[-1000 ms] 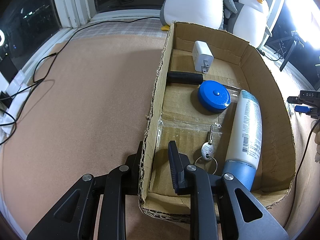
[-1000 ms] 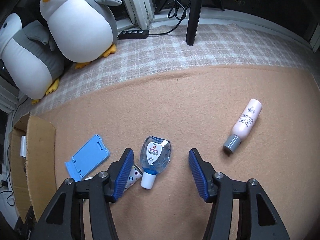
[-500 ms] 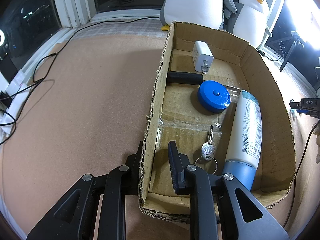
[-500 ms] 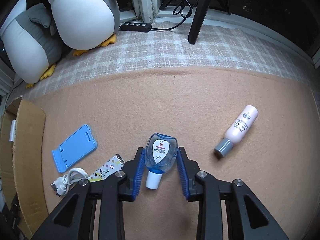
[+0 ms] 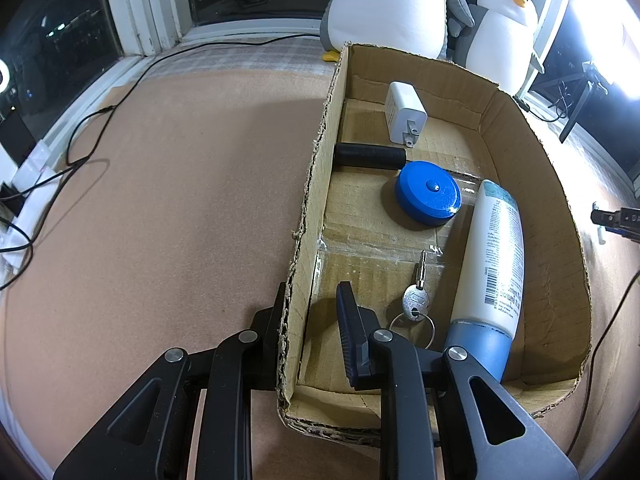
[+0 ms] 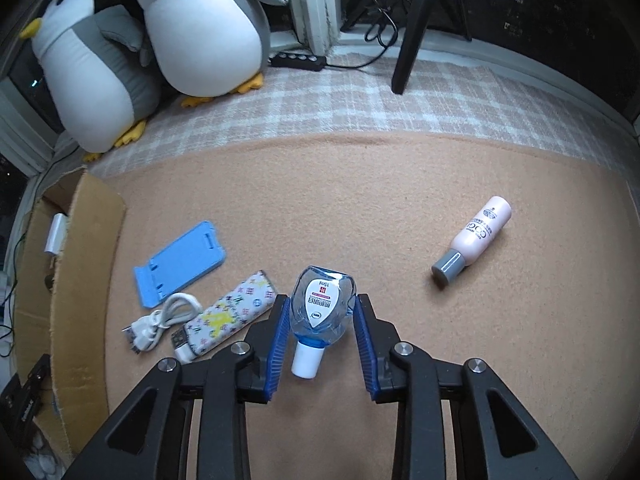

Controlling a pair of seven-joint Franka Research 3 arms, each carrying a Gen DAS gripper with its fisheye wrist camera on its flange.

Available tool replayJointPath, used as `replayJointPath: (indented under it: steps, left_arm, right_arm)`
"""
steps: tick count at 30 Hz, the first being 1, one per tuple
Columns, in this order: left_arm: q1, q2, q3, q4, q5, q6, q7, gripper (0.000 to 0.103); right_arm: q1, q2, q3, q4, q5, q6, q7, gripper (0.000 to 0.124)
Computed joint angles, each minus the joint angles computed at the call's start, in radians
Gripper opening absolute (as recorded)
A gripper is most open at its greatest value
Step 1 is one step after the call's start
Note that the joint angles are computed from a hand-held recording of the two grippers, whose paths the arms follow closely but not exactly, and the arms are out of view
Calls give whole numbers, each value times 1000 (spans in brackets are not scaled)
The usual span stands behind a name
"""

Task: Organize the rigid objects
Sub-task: 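Lift the sanitizer bottle with the right tool and carry it over the box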

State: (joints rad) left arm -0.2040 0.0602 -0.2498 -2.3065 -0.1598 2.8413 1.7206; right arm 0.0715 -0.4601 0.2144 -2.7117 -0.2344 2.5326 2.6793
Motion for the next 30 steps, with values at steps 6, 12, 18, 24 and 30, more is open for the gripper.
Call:
replayJointPath:
  steps: [6,12,18,24,30]
  left_arm:
    - [1,0,0,0,-2,0,1,20]
    - [1,0,0,-1,-2,0,2,20]
    - [1,0,0,-1,-2,1,1,20]
    - [0,-1,0,-1,0,1,-1,20]
    - [0,-1,0,-1,1,1,-2,20]
  right_arm:
    - [12,-24,30,33,-26,6,6,29]
    - [37,10,56,96,-52,36,-1,29]
    - [68,71,71,164,-76,73,-5,29]
    - [110,168,77,253,-118,95,1,29]
    - [176,281,53,355,-179,96,-2,29]
